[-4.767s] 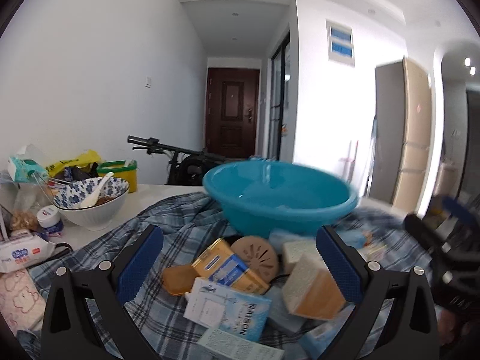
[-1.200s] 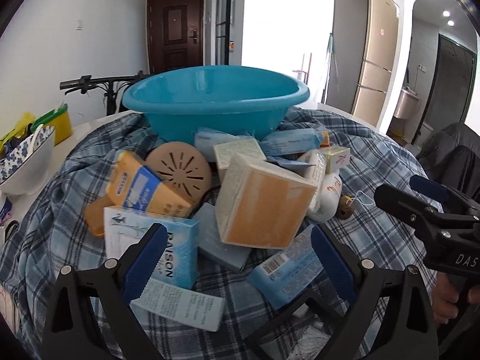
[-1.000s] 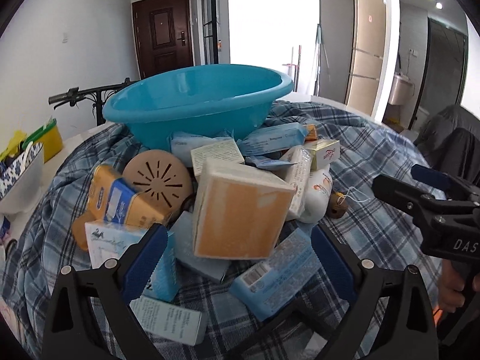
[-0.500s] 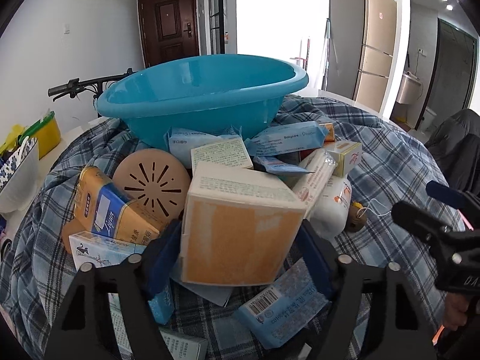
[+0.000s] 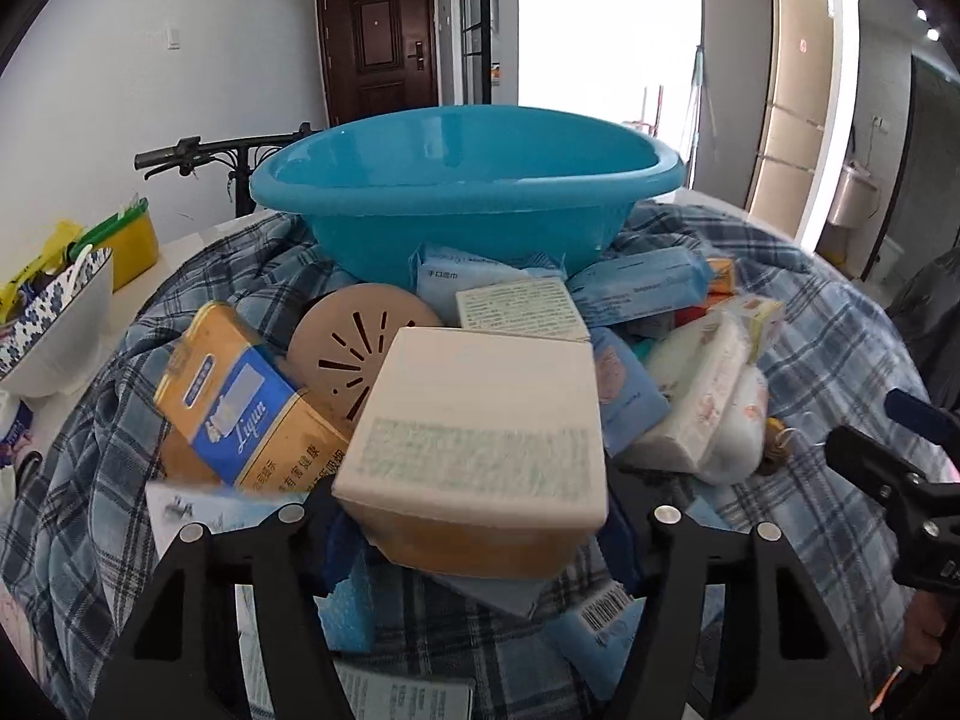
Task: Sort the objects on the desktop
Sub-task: 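Grasp the cream-coloured box with the left gripper while the right gripper approaches the blue soap bar, then grasp the blue wrapped soap bar with the right gripper while the left gripper holds the cream box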
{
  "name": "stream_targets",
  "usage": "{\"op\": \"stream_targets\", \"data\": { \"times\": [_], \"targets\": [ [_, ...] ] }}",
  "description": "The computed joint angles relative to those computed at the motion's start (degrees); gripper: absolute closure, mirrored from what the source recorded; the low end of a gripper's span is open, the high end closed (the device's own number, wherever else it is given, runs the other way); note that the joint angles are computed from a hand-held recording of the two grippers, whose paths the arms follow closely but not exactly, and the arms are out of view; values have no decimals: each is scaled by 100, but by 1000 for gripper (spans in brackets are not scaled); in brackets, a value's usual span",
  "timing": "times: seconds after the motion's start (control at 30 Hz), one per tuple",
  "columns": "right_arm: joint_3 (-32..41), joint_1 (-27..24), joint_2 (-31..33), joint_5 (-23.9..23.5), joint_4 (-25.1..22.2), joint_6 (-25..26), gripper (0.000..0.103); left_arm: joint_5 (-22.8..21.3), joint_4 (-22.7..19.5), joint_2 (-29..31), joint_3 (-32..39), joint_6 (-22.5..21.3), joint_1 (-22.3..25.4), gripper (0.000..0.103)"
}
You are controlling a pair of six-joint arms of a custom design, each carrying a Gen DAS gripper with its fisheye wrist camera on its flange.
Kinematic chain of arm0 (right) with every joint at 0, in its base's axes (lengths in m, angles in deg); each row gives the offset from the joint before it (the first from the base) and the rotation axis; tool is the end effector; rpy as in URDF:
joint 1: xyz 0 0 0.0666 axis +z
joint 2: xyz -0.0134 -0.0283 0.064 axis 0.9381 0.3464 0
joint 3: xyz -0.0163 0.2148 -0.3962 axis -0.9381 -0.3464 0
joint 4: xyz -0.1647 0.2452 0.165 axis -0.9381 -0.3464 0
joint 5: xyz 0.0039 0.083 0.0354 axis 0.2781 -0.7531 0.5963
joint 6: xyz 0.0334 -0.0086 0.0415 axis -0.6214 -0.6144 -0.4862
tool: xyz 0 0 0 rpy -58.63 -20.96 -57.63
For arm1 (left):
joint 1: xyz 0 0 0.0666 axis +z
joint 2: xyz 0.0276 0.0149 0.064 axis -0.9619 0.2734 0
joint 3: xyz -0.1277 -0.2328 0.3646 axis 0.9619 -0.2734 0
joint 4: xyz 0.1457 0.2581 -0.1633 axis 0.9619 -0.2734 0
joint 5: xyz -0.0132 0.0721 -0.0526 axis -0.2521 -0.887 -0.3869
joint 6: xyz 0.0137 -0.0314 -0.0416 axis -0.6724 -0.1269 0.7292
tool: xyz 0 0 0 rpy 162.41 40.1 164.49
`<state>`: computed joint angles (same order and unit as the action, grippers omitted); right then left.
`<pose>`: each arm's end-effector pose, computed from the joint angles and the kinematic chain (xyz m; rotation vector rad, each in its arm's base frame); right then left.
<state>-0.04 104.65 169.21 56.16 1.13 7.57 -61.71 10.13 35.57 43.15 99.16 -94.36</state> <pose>0.4492 0.3104 0.3772 -0.4440 2.2757 0.3458 0.3797 -0.1250 0.3728 -0.2567 2.3294 0.1367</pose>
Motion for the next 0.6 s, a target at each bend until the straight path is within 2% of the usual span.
{"op": "stream_targets", "data": {
  "times": [0.17,0.37,0.6],
  "targets": [
    [-53,6,-16,-1,43,70,0,-50,78,12,-49,83,12,41],
    [-17,36,6,-24,-4,66,0,308,368,-349,-293,331,127,42],
    [94,166,60,-199,-163,222,0,-75,173,-578,-405,371,56,42]
  ]
}}
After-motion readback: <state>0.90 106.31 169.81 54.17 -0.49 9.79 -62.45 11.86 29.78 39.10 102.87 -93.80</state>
